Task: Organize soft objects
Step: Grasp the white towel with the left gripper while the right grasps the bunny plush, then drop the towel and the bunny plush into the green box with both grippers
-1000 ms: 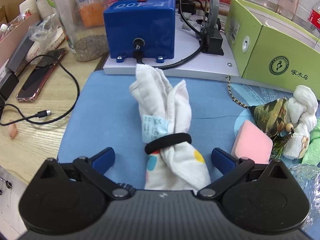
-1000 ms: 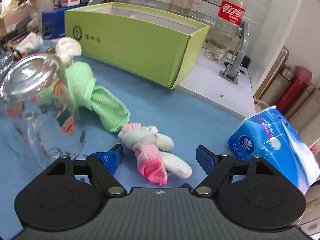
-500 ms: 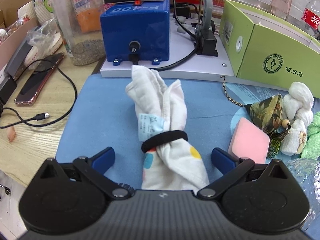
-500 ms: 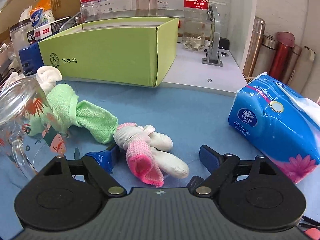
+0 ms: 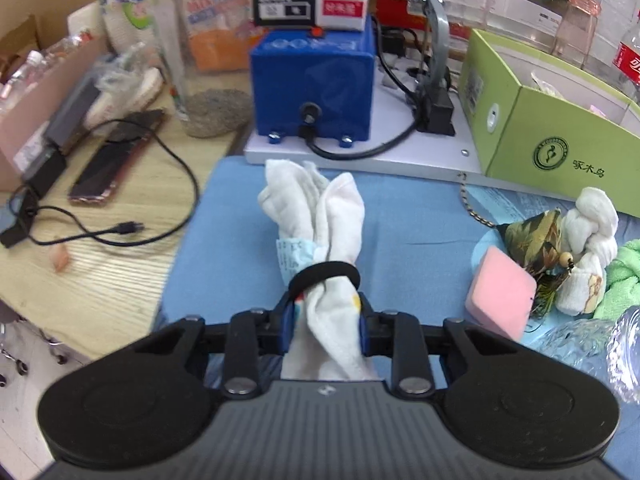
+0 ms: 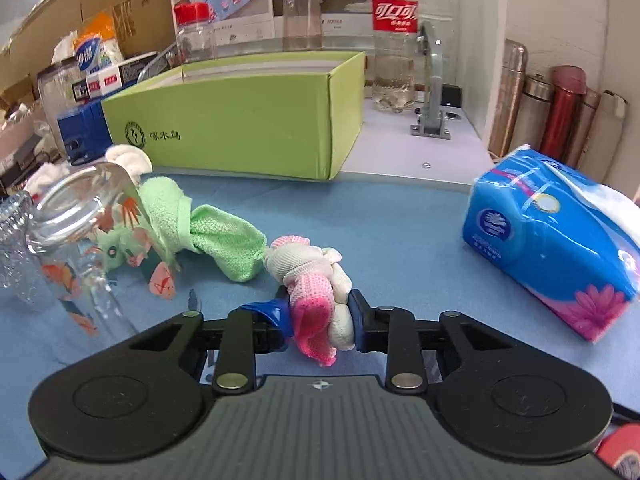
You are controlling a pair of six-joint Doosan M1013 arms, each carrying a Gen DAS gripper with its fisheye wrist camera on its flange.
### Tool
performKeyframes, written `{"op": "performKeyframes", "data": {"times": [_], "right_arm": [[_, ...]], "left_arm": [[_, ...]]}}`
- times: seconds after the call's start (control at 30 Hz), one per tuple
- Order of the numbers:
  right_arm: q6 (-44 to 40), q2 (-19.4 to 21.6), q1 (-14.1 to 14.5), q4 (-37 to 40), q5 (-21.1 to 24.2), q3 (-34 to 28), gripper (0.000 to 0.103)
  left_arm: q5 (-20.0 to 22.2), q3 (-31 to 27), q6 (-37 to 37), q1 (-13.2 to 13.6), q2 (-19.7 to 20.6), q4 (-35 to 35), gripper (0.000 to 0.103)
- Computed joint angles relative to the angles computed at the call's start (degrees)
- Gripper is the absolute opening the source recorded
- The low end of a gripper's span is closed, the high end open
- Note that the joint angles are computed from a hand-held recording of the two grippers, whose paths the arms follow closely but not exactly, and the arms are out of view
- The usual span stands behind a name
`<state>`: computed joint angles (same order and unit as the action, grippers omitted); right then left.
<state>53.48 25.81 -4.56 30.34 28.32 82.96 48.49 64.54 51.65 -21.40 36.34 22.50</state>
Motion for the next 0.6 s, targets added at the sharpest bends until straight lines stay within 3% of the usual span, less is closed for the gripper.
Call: {"op": "performKeyframes", "data": {"times": [0.17,0.3,0.37,0.43,0.6], "right_arm": [[-8.6,-3.0,-1.2,12.0,-2.8,2.4,0.012],[-17.9,-2.6,-0.7,20.7,-3.8,-0.6,0.012],[-19.6,-1.2,-0.1,21.8,-3.6,-3.9,0.013],[-20.0,1.1,0.5,21.7,-3.1,-8.3,0.013],[-9.7,8.3,1.9,12.1,2.0,-21.3,0.013]], "left_arm": [[-4.5,0.9,1.4,0.2,-2.6,-1.5,0.028],[-6.8,-5.6,8.2,-0.3,-0.8,-5.1,0.028],[-7.2,-10.7,12.4,-0.6,1.4,-7.9,0.028],[-4.9,-18.1,16.8,-0.7,5.0,-11.7,0.028],[5.3,-40.7,24.1,-1.3,17.0,-17.2,0.028]]}}
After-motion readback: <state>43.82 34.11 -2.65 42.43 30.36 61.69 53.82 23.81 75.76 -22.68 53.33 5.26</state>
